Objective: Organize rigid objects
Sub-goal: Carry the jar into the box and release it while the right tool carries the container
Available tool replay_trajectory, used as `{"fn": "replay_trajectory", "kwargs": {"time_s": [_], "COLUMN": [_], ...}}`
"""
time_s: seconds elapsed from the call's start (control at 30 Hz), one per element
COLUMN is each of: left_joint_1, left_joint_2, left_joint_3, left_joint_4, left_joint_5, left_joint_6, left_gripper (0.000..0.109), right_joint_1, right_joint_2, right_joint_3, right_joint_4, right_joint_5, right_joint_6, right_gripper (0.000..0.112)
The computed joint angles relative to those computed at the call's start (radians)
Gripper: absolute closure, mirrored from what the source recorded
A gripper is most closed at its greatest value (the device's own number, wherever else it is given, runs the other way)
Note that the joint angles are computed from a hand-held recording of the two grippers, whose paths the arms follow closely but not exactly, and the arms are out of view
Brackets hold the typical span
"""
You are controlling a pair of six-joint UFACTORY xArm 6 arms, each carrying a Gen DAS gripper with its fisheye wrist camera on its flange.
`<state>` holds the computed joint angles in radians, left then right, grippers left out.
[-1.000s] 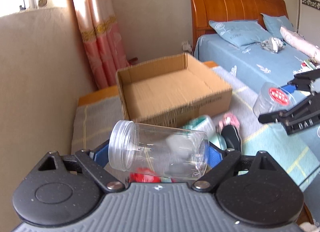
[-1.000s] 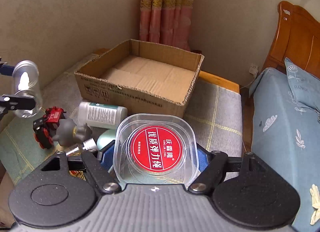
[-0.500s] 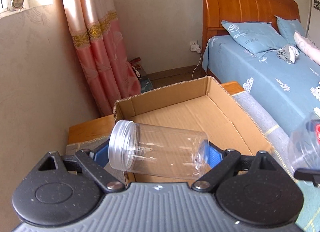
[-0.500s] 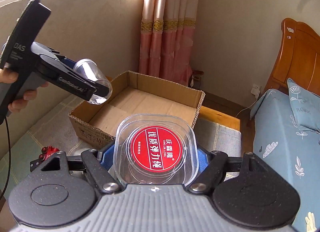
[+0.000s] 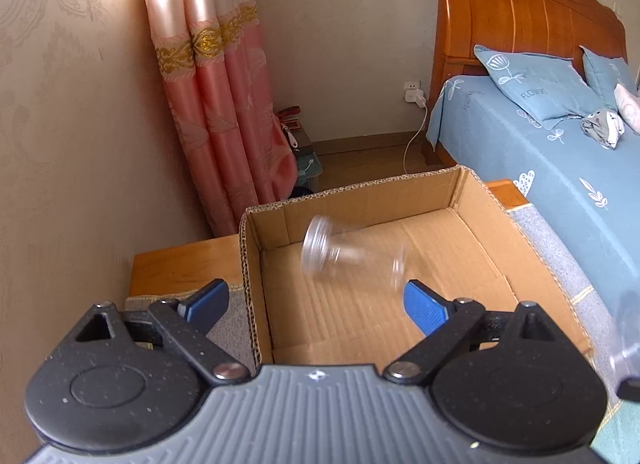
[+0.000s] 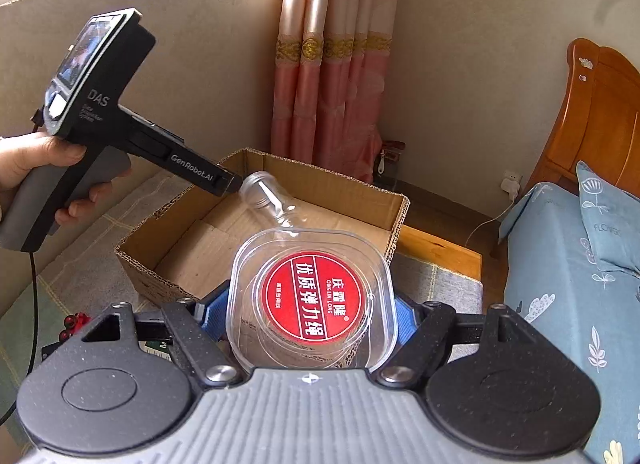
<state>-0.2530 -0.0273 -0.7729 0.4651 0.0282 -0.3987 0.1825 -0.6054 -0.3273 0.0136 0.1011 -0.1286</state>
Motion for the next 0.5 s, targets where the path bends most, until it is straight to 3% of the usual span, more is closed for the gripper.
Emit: {"fn": "replay_trajectory", "kwargs": {"time_s": [0.17,0.43,0.5], "left_joint_1": [-0.002,0.069,0.076], "left_joint_2": [-0.117,-0.324,-0.372], "left_joint_3": [0.125,0.292,0.333], "left_joint_4": [-0.117,0.217,0.219], "left_joint_5": [-0.035,-0.067,-0.071], "left_joint_6": [0.103,-0.194,-0.195], "left_gripper": [0.012,0.009,0.009], "right_joint_1": [-0.002,-0.009,-0.012], "right_joint_2": [0.049,0.171,0.218], "right_joint_3": [-0.033,-0.128,-0.171], "right_joint_4": [0.000,0.019,0.025], "right_joint_5": [-0.006,-0.023,-0.016], "right_joint_6": [0.001,-0.016,-0.013], "right_gripper": [0.031,0.031,0.031]}}
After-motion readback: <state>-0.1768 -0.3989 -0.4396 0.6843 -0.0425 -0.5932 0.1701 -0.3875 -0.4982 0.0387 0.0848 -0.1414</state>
